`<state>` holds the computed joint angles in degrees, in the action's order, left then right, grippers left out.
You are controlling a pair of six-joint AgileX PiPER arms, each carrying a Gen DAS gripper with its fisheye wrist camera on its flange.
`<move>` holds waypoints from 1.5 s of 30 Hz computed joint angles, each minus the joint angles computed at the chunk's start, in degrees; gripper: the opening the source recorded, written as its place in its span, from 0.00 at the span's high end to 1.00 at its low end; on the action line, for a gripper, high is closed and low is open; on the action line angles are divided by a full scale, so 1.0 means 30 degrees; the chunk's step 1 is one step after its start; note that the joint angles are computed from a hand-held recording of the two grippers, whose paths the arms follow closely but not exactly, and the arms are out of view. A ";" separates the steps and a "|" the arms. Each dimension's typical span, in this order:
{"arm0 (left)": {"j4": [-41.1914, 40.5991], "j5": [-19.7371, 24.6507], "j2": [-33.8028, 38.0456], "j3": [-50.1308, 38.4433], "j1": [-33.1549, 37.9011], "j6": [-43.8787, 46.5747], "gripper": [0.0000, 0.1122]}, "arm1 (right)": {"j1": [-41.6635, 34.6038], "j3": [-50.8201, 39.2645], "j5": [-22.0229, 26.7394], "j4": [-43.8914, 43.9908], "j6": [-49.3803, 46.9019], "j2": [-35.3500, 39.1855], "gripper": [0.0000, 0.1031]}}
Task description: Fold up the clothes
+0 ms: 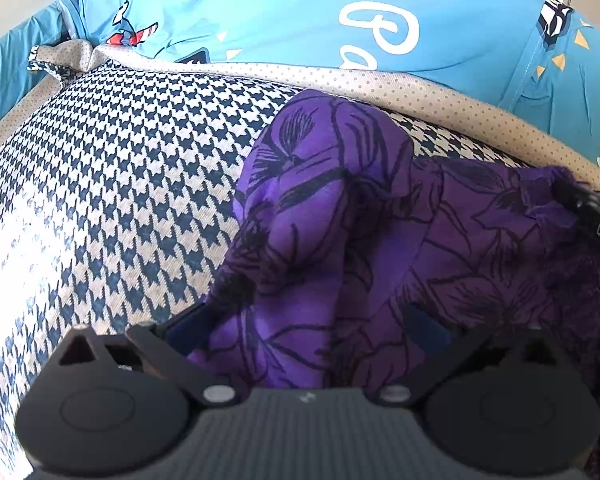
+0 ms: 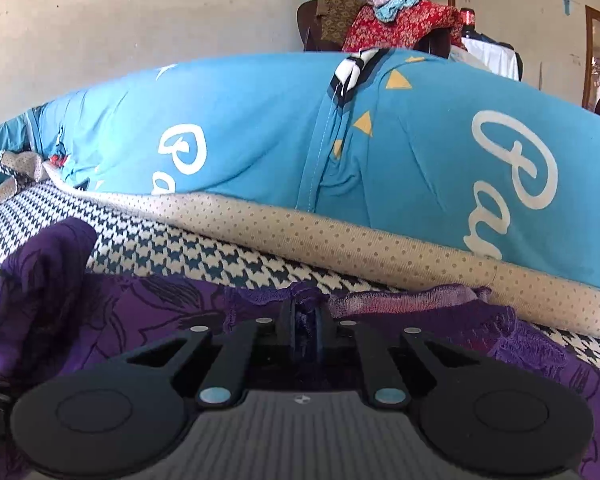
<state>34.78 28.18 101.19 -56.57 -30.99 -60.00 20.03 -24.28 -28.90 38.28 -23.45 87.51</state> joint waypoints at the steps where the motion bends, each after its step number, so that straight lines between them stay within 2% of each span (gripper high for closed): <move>1: 0.0301 0.0050 -0.0014 0.0032 -0.0007 -0.0332 0.08 | 0.0141 0.0070 -0.0461 0.0044 0.0208 -0.0197 0.91; 6: 0.3387 0.0534 -0.0168 0.0283 -0.0097 -0.3837 0.08 | 0.1162 -0.0106 -0.3197 0.0521 0.0662 -0.0283 0.92; 10: 0.4023 0.0855 -0.0083 0.0195 0.0350 -0.5088 0.08 | 0.2317 -0.0416 -0.7096 0.2148 0.1198 0.0697 0.93; 12: 0.3994 0.1035 0.0015 0.0084 0.0502 -0.5178 0.08 | 0.1974 -0.0747 -0.7654 0.2470 0.1771 0.1455 0.93; 13: 0.3935 0.1103 0.0051 0.0040 0.0566 -0.5169 0.08 | 0.1575 -0.0941 -0.7450 0.2379 0.2028 0.1641 0.93; 15: 0.3579 0.1126 -0.0039 0.0062 0.0662 -0.4918 0.08 | 0.0715 -0.1757 -0.5517 0.3260 0.0899 0.2200 0.92; 16: 0.3520 0.1132 -0.0154 0.0134 0.0705 -0.5018 0.08 | 0.0750 -0.1964 -0.5315 0.4839 -0.0039 0.2334 0.92; 17: 0.3608 0.1122 -0.0335 0.0277 0.0729 -0.5321 0.08 | 0.0997 -0.1896 -0.5831 0.5731 -0.0213 0.2381 0.86; 21: 0.4105 0.0888 -0.1352 0.0732 0.1001 -0.5741 0.08 | 0.1335 -0.1368 -0.5511 0.5593 -0.1149 0.0508 0.85; 27: 0.2676 0.0624 -0.2645 0.0865 0.1826 -0.3699 0.08 | 0.2782 -0.1345 -0.1944 0.4349 -0.2944 -0.2081 0.83; 30: 0.1768 0.0420 -0.3305 0.1005 0.2715 -0.2519 0.08 | 0.4108 -0.1536 -0.0684 0.4913 -0.4559 -0.2383 0.79; 33: 0.0319 -0.0098 -0.3864 0.1211 0.3863 -0.0735 0.08 | 0.5490 -0.1278 0.0049 0.5224 -0.4367 -0.2602 0.76; 36: 0.0159 -0.0454 -0.4348 0.1623 0.4566 -0.0249 0.08 | 0.7144 -0.0774 -0.0158 0.5931 -0.3647 -0.2831 0.73; 38: -0.1103 -0.0621 -0.4391 0.1633 0.5057 0.1431 0.08 | 0.8251 -0.0481 -0.0401 0.6587 -0.3529 -0.2990 0.73; 42: -0.3396 -0.1041 -0.4621 0.1808 0.6072 0.4655 0.08 | 1.1130 -0.0927 -0.0819 1.0637 -0.7352 -0.2730 0.73; 45: -0.5478 -0.1424 -0.4861 0.1962 0.6951 0.7357 0.08 | 1.2787 -0.1262 -0.0672 1.2048 -0.9295 -0.2320 0.73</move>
<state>18.35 23.91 86.61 -50.68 -10.13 -37.93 58.39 -28.07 -30.92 74.43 -51.33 80.55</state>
